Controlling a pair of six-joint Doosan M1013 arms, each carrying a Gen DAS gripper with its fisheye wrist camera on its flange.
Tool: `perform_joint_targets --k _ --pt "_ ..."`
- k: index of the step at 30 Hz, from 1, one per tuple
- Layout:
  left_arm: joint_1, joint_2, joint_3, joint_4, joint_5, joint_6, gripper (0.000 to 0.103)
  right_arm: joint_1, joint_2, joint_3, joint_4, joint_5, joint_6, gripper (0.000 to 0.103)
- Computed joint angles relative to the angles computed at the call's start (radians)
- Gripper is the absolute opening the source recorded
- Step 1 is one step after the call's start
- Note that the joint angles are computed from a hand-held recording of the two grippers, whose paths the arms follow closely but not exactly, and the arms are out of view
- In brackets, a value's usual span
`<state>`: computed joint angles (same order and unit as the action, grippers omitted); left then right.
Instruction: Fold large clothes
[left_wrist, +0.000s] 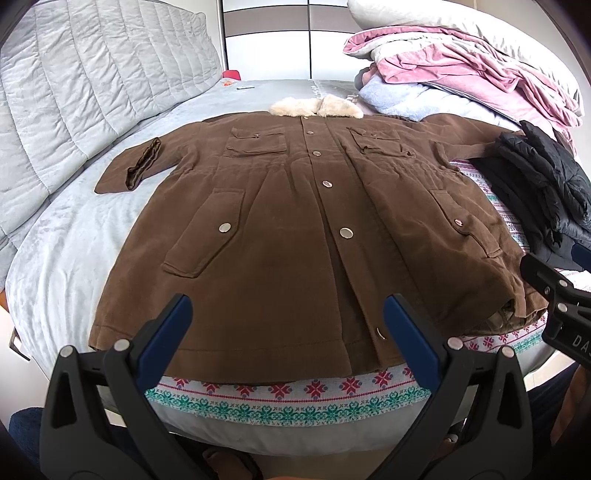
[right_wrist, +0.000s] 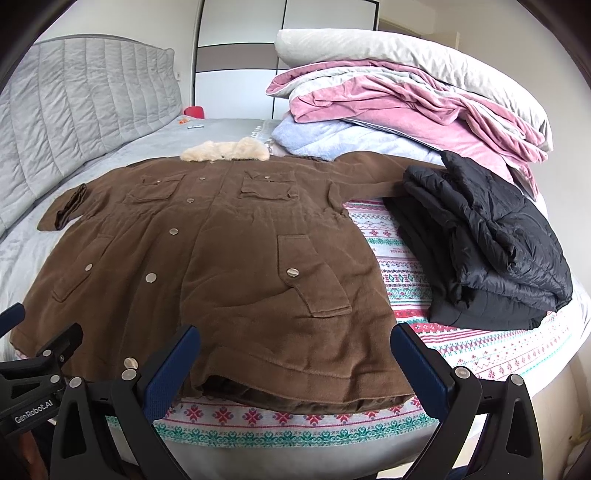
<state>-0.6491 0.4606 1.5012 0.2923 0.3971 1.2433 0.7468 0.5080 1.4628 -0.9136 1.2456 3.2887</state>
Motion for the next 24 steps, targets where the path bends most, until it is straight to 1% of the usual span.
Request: perform_joint_targets --k 3,6,9,10,12,15,16,19,20,22,24 --pt "0.002 0.003 -0.001 0.014 0.003 -0.019 0.103 -0.001 -0.001 0.002 0.0 -0.003 0.003 0.103" --pt "0.003 0.009 -0.013 0.041 0.023 -0.048 0.103 -0.003 -0.001 0.005 -0.002 -0.004 0.007 0.103" --pt "0.007 0.019 -0.033 0.113 0.051 -0.125 0.103 -0.015 -0.014 0.021 0.012 -0.03 -0.002 0.103" --pt "0.009 0.024 -0.045 0.128 0.067 -0.143 0.103 -0.021 -0.025 0.034 0.015 -0.051 0.013 0.103" --pt "0.022 0.031 -0.067 0.148 0.09 -0.179 0.103 -0.04 -0.059 0.078 0.018 -0.125 0.076 0.103" --pt "0.044 0.041 -0.097 0.216 0.121 -0.284 0.103 -0.071 -0.107 0.143 0.044 -0.221 0.163 0.103" --pt "0.054 0.048 -0.111 0.231 0.14 -0.31 0.103 -0.081 -0.119 0.159 0.057 -0.243 0.187 0.103" --pt "0.074 0.066 -0.15 0.234 0.198 -0.334 0.103 -0.11 -0.148 0.199 0.107 -0.283 0.232 0.103" --pt "0.078 0.071 -0.159 0.238 0.209 -0.347 0.103 -0.118 -0.154 0.206 0.129 -0.291 0.231 0.103" --pt "0.085 0.077 -0.166 0.236 0.222 -0.358 0.103 -0.14 -0.164 0.221 0.184 -0.334 0.196 0.103" --pt "0.093 0.086 -0.174 0.172 0.227 -0.28 0.103 -0.167 -0.173 0.242 0.258 -0.406 0.13 0.103"
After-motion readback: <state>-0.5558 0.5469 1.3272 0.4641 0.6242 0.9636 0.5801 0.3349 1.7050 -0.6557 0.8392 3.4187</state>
